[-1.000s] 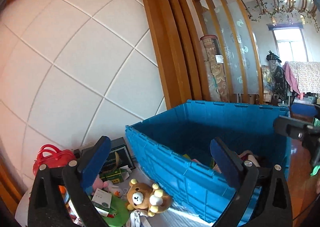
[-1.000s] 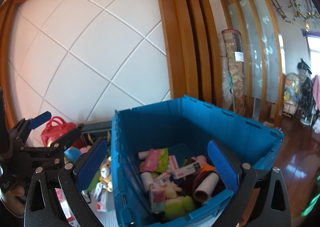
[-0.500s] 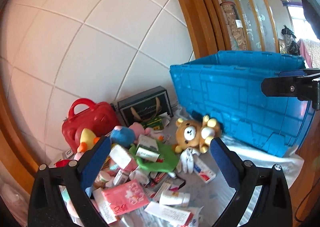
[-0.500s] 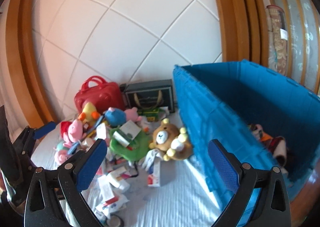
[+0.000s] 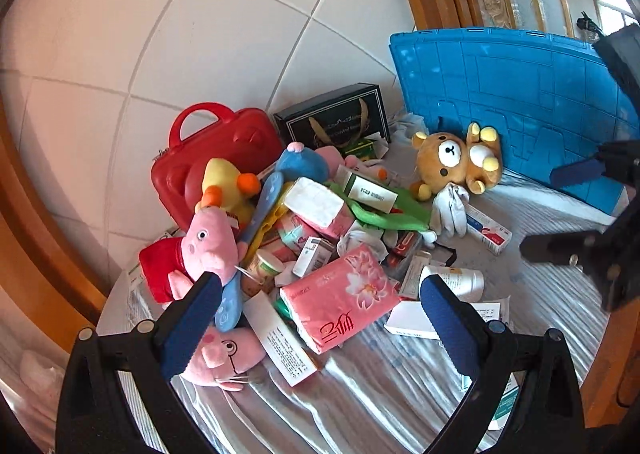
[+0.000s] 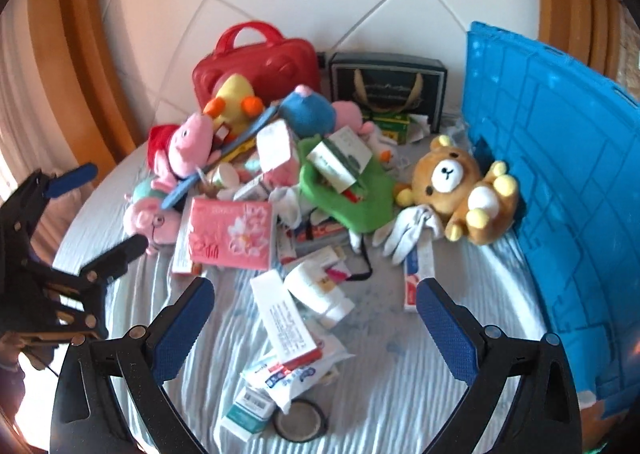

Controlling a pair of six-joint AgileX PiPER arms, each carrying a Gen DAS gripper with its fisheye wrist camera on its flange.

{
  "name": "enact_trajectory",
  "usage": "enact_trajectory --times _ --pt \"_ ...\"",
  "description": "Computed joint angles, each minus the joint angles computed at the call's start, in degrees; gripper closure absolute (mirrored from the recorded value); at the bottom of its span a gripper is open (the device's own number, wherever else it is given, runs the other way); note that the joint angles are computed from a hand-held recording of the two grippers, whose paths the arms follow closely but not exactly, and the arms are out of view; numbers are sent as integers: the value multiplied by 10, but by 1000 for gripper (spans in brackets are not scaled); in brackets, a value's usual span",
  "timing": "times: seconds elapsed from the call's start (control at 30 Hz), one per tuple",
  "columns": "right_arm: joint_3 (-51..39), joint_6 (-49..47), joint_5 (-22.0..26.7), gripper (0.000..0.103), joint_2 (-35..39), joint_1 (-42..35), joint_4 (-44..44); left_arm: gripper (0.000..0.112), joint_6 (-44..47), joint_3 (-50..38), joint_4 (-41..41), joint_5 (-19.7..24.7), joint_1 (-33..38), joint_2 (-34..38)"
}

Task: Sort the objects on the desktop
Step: 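Grasp the green-white medicine box with the left tool while the right tool grasps a white box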

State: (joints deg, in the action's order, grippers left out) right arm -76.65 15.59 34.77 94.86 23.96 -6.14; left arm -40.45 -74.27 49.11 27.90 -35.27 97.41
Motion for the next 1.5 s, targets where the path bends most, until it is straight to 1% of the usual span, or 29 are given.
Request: enact_trajectory --times 0.03,0.07,0.1,0.13,0.17,0.2,0.27,0.33,0.47,0.53,0.67,0.7,0.73,0.77,0.83,0.87,0.9,0.93,0.97,1.03,1.1,1.17,1.2,1.23,1.27,1.3,1.33,1.43,1.5 --pt "-11 -37 5 4 26 3 26 11 -8 0 5 3 2 4" --pt "-22 -73 9 8 50 4 49 11 -8 -1 0 5 4 7" --pt "-38 -105 22 11 80 6 67 11 -3 1 -11 0 8 8" --pt "-56 -142 38 16 109 3 93 11 4 4 -22 -5 12 10" --pt "-75 -170 52 25 138 1 113 11 8 3 -29 -3 13 13" --pt "-93 -182 63 28 166 0 116 11 4 2 -26 3 12 17" --pt "-123 -204 85 30 209 -3 123 11 -14 6 -19 8 10 21" --pt "-152 -246 111 31 243 -14 153 11 -13 16 -38 3 14 24" --pt "-197 -303 152 36 286 -23 182 11 -7 40 -85 -3 2 34" --pt "-211 -325 167 38 300 -30 199 11 21 55 -131 -14 -11 39" --pt "-211 -358 175 42 306 -43 221 13 132 84 -269 -50 -49 49" --pt "-208 -367 177 42 305 -47 226 22 157 91 -304 -59 -59 55" --pt "-204 -376 178 43 304 -50 233 33 174 94 -332 -64 -69 62" --pt "-198 -387 177 43 301 -52 239 40 192 95 -361 -66 -77 73" --pt "-186 -403 175 43 295 -56 247 70 243 92 -441 -63 -79 96" --pt "-180 -411 174 43 291 -58 250 73 269 94 -487 -65 -75 105" --pt "-174 -419 173 43 289 -60 253 73 275 101 -511 -74 -72 109" --pt "-169 -426 172 43 287 -62 257 73 266 105 -513 -80 -72 112" --pt "-165 -430 171 43 285 -64 260 73 253 103 -507 -75 -73 116" --pt "-156 -438 170 43 282 -67 267 74 211 94 -473 -43 -80 128" --pt "-141 -448 163 43 273 -71 278 74 156 111 -432 -54 -87 121" --pt "-129 -454 159 43 268 -73 283 74 148 101 -434 -54 -83 129" --pt "-123 -451 155 43 266 -72 280 77 144 86 -429 -47 -82 140" --pt "-119 -444 151 43 266 -70 275 77 130 75 -408 -41 -85 147" --pt "-115 -433 142 45 265 -66 264 77 135 63 -410 -29 -84 153" --pt "-102 -424 126 50 258 -62 253 77 146 62 -421 -28 -82 149" --pt "-90 -418 115 60 250 -61 246 77 145 70 -417 -33 -80 138" --pt "-64 -431 109 62 216 -82 277 77 138 90 -401 -31 -70 103" --pt "-36 -426 93 64 184 -84 273 77 150 99 -403 -34 -58 82"
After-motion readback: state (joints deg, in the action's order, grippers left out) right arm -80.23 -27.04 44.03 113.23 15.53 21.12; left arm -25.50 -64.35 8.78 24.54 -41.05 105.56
